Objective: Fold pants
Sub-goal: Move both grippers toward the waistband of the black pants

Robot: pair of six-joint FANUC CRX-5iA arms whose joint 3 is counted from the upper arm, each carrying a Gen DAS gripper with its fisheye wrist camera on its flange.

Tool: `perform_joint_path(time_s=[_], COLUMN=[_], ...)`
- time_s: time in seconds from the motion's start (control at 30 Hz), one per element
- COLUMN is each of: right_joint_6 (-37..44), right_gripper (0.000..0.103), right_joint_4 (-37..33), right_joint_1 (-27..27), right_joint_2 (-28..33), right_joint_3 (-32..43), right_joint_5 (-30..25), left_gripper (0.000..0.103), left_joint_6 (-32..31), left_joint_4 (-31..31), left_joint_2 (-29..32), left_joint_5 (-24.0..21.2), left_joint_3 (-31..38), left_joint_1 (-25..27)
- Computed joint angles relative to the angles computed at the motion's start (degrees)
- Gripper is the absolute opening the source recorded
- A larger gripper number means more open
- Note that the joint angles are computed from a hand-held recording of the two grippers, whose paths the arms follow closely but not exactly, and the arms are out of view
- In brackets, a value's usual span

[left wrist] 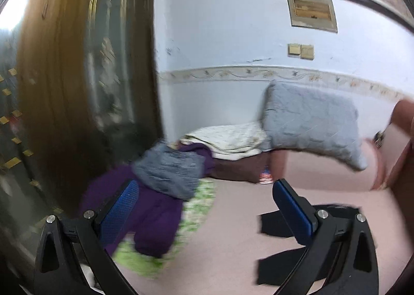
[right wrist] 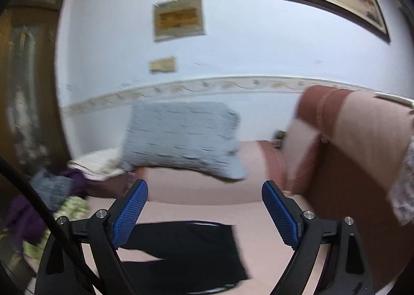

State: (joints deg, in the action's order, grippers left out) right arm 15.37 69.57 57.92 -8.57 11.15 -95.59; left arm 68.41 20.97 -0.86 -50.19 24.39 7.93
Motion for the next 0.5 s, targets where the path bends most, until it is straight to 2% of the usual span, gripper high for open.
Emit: perform_joint_path(time_s=[0.1, 0.17, 0.2, 0.27, 0.33, 0.43, 0.5], right_joint_6=[-1.23, -4.63, -6.41, -7.08, -3.81, 1.55, 3.39], right_gripper=[0.093, 0.093, 0.093, 0.088, 0.080, 0.080, 0.080], right_joint_4=[-3.65, -7.04, -10.40, -17.93, -27.97, -39.41, -44.32], right_joint_1=[-3.25, -5.84, -8.16, -13.49, -21.46, -31.15, -36.08], right_joint_2=[-3.77, -6.69, -8.16, -10.20, -9.71, -8.37, -6.45], right_joint_3=[-4.30, -8.24, -10.25, -12.81, -13.21, -14.60, -15.73], right_joint_5=[-0.60, 0.42, 1.99, 6.76, 12.22, 21.18, 26.06], left_gripper=[0.103, 0.103, 0.103, 0.103, 0.103, 0.103, 0.103], left_joint_6=[-1.16, 0.86, 2.08, 3.95, 4.85, 6.23, 8.06], left_joint_4=[3.50, 0.78, -1.56, -4.99, -5.79, -4.98, -5.02], left_joint_2=[4.40, 8.77, 12.27, 17.94, 24.26, 31.80, 38.90], left_joint_5=[1.14, -1.44, -4.39, -8.76, -12.55, -16.61, -20.88], left_joint_3=[-0.45, 2.56, 5.70, 10.76, 15.39, 21.53, 29.10], left_joint_1=[-3.15, -6.22, -8.17, -11.21, -13.73, -15.48, -16.49])
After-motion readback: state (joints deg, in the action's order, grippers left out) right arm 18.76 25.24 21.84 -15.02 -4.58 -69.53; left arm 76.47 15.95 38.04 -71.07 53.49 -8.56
